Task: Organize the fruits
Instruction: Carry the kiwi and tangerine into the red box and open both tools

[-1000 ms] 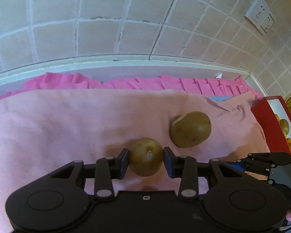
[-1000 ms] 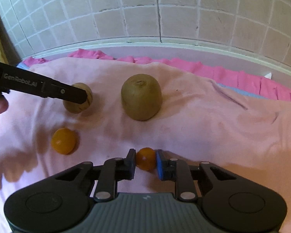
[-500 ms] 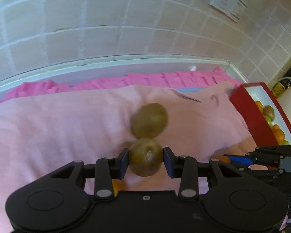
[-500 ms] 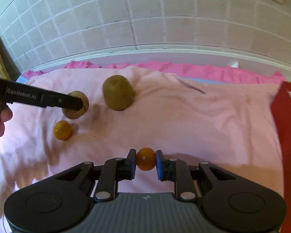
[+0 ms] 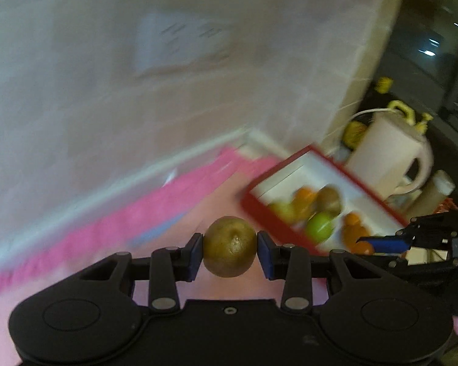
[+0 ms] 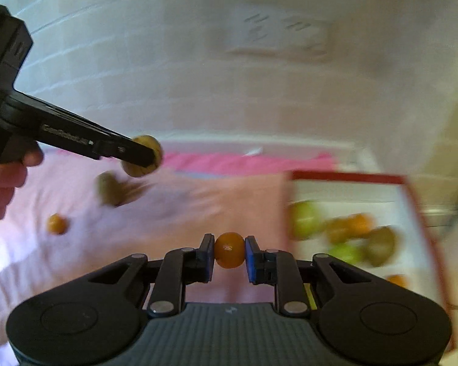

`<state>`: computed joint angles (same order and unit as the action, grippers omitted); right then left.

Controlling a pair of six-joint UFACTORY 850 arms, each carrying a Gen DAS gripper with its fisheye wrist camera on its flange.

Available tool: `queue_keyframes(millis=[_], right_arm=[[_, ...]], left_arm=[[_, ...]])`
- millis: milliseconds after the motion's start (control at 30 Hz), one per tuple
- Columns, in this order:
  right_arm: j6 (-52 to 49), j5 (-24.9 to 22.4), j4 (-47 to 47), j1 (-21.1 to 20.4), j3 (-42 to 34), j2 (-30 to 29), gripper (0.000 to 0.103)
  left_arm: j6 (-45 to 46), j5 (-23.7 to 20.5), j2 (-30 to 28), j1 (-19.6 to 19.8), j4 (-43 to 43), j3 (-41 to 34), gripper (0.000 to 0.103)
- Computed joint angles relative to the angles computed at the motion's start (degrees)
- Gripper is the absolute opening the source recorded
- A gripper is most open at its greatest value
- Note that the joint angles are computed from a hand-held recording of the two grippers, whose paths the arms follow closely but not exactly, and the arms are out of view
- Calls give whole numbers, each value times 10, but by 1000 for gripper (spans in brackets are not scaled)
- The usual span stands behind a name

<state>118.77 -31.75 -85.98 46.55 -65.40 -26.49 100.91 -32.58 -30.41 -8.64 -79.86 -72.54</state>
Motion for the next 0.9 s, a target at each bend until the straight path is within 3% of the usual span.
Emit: queue_keyframes(millis=[200,333,433,667,800,900], right_arm=[[19,-83,9,-23,99,96,23],[35,-94,10,-35,140,132,23],[21,-54,20,-53,167,155,23],[-177,127,175,-111,159,121,23],[-334,181,321,-132,140,85,23],[-445,189,416,-137,126,60,23]], left_arm=[[-11,-10,-21,-76,0,-65,45],[-48,-7,-56,-119,22,-117,45],[-108,-14,-99,-144,67,-172,46],[-253,-18,-190,-180,190,-263,46],[-319,-38,-236,-183,240,-316,46],[-354,-39,-265,-186,259,-351,46]])
